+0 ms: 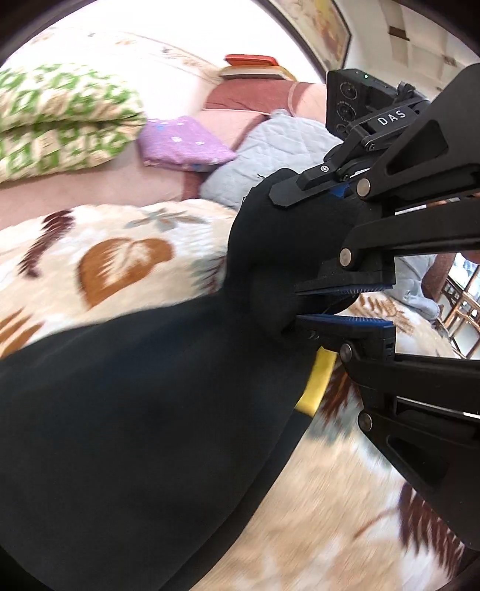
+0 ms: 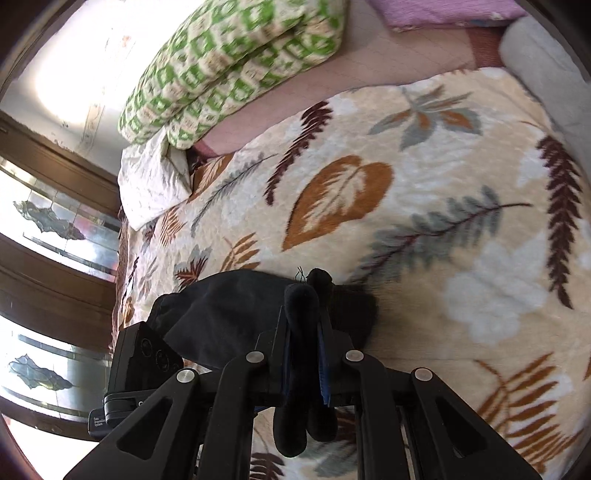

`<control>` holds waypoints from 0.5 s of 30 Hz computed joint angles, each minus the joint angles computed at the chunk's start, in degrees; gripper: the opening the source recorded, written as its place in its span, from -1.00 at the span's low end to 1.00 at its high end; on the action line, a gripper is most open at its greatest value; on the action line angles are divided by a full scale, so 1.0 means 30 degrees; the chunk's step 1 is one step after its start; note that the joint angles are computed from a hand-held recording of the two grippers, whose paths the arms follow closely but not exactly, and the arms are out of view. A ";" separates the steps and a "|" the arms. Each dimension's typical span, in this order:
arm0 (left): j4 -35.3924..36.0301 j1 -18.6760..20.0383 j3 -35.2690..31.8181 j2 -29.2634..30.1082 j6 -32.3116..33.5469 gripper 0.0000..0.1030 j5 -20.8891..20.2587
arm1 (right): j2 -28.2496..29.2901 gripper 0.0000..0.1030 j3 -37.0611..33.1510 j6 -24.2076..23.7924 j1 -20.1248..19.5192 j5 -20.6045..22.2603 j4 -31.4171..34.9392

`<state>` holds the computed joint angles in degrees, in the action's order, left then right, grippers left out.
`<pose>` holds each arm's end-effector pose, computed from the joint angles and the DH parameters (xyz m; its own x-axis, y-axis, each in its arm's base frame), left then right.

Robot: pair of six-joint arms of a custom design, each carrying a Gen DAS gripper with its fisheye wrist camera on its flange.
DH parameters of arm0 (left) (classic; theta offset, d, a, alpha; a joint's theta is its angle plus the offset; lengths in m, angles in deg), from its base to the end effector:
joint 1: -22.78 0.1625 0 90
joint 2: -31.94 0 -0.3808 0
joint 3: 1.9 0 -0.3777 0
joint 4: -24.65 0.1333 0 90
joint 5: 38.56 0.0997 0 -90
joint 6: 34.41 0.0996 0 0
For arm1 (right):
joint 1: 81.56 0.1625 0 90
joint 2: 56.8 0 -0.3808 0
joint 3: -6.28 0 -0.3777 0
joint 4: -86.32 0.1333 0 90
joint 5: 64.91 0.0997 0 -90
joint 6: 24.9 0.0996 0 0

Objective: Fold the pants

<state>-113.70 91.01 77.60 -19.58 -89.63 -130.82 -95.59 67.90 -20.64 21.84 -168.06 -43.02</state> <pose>-0.1390 -0.6968 0.2248 -0.8120 -0.4964 0.3070 -0.5597 0.8115 -0.1682 0.2856 -0.7215 0.1899 -0.9761 -0.0930 0.1964 -0.1501 0.9422 -0.2996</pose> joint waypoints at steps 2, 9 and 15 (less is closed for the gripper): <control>0.0105 0.0279 0.0285 -0.0333 -0.0084 -0.85 0.0075 | 0.0838 -0.78 -0.0831 0.0038 0.0300 -0.0260 0.0437; 0.1387 0.1155 0.0326 -0.0927 0.0307 -0.85 0.0317 | 0.3668 -0.70 -0.3314 0.0768 0.0776 -0.1123 0.1896; 0.3459 0.1070 -0.0157 -0.1441 0.1965 -0.85 0.1899 | 0.4400 -0.51 -0.3452 0.2378 0.0431 -0.0414 0.1646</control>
<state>-103.32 94.22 77.12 -23.90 -83.73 -125.12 -82.39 57.54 -13.50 23.13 -169.30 -38.08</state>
